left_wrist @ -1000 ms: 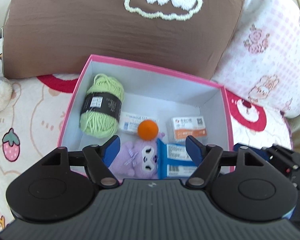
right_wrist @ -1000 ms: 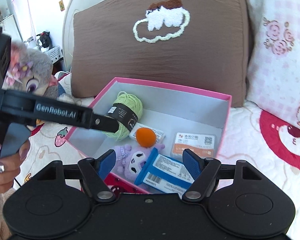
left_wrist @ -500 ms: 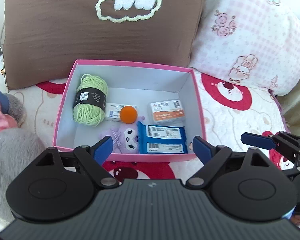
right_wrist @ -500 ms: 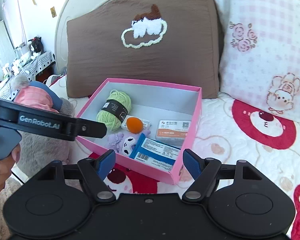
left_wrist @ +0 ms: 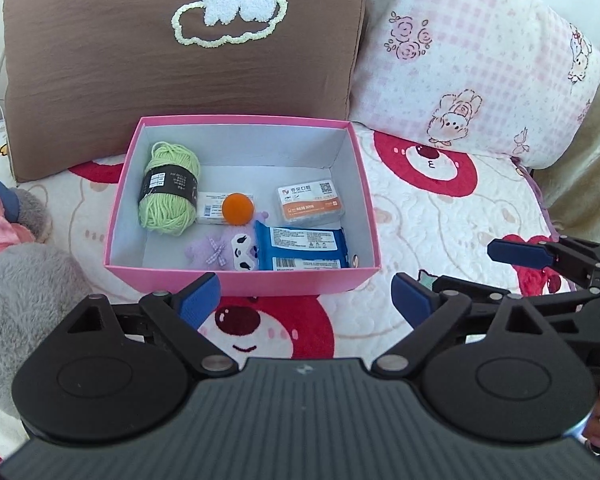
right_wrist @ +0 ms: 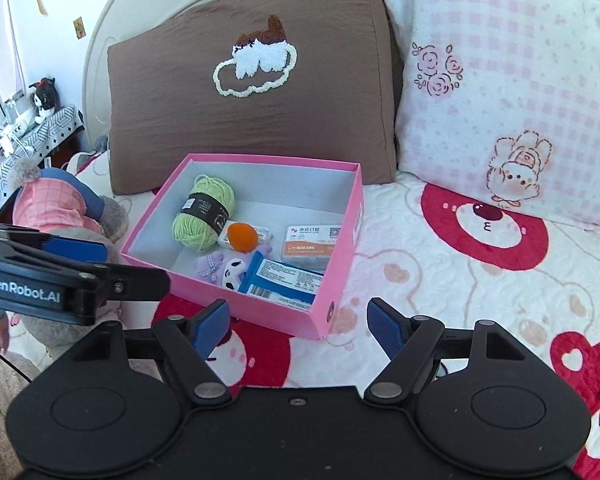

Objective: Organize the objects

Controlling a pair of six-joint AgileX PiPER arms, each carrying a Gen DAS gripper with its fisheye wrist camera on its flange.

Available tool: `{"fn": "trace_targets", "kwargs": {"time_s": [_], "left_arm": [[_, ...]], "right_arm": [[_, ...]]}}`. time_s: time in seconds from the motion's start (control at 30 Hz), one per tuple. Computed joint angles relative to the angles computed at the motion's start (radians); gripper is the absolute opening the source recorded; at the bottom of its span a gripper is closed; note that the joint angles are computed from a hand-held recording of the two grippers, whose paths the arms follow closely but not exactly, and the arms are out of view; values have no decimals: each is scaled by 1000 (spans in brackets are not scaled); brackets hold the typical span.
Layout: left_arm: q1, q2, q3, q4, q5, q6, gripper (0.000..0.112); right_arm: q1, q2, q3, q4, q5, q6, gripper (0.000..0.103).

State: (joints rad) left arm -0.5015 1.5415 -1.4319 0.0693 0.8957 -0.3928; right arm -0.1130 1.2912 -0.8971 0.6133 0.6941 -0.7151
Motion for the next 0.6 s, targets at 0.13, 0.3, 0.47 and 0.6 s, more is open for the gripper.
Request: {"fn": "trace_targets", "kwargs": {"time_s": [0.13, 0.3, 0.47, 0.6], "left_arm": [[-22, -28, 18, 49, -7, -12, 98], [-39, -19, 21, 122, 7, -45, 100], [-25, 19, -5, 118, 65, -17, 101], [-9, 44, -18, 106, 98, -8, 101]], "right_arm": [[9, -16, 6, -37, -1, 59, 83], [49, -26, 15, -136, -27, 190, 86], [93, -26, 18, -252, -38, 340, 88], [140, -13, 3, -398, -32, 518, 89]]}}
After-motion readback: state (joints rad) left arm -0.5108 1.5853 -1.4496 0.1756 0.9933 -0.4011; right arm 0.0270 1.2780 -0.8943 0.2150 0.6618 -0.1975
